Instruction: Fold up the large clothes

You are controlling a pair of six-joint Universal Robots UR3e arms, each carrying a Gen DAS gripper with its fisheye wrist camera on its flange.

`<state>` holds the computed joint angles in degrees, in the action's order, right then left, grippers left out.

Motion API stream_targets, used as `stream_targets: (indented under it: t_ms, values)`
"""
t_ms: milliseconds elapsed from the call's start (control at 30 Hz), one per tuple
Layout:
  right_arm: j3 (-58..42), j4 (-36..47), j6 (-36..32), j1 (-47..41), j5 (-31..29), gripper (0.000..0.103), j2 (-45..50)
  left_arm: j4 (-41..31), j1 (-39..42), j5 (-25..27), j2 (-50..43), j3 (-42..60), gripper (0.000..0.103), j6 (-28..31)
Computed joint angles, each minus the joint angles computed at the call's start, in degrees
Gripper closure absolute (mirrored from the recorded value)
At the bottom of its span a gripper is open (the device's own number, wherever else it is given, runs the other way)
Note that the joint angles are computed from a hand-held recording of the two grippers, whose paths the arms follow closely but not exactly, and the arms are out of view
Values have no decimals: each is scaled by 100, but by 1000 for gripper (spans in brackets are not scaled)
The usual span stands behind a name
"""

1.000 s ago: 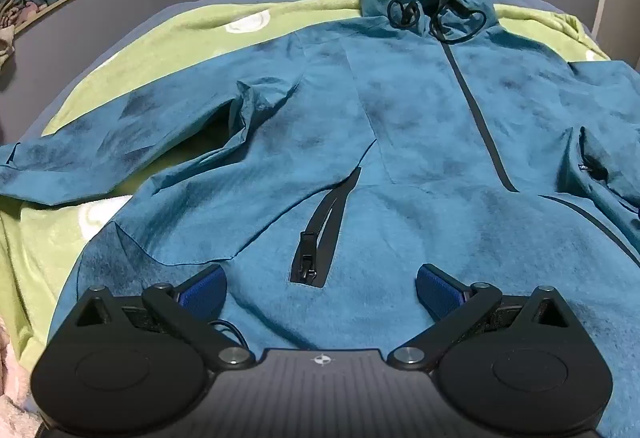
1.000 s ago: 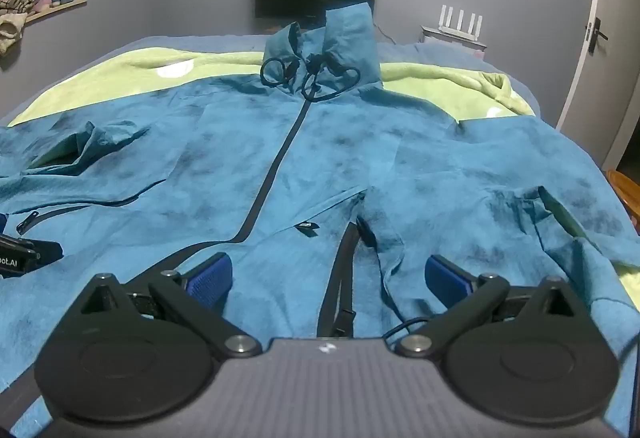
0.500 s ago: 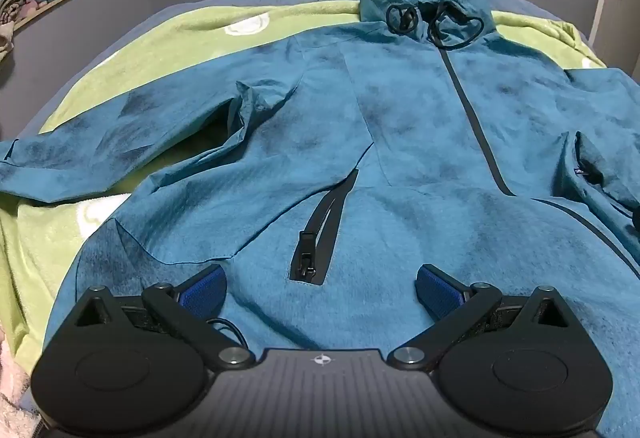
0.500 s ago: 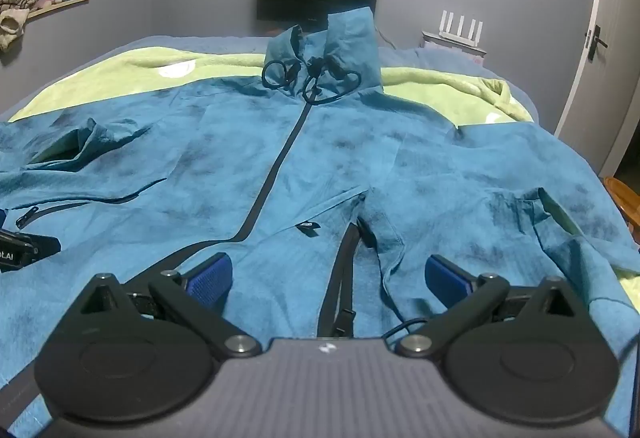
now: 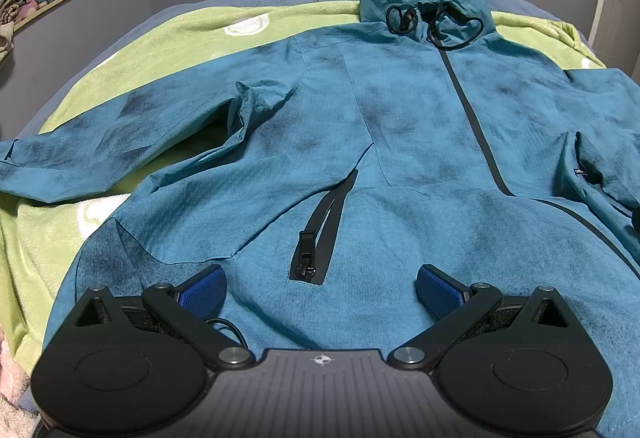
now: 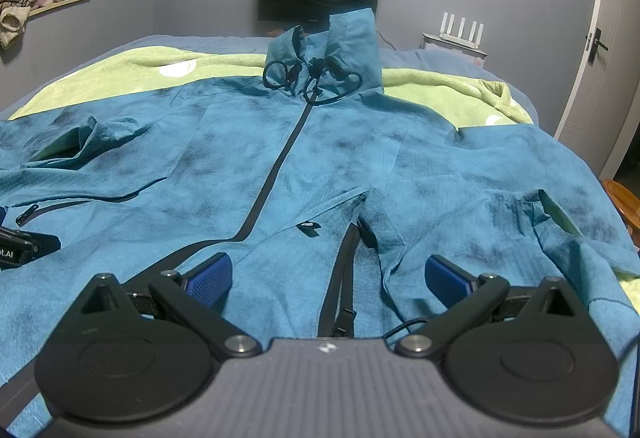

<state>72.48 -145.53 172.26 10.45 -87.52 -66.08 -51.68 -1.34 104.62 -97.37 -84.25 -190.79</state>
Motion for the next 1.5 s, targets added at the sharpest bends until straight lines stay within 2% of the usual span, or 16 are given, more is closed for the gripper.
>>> stream_targets:
  t_ms: [1500]
  values:
    - [-35, -18, -30, 62, -91, 0, 45, 17, 2, 0, 90, -102, 1, 7]
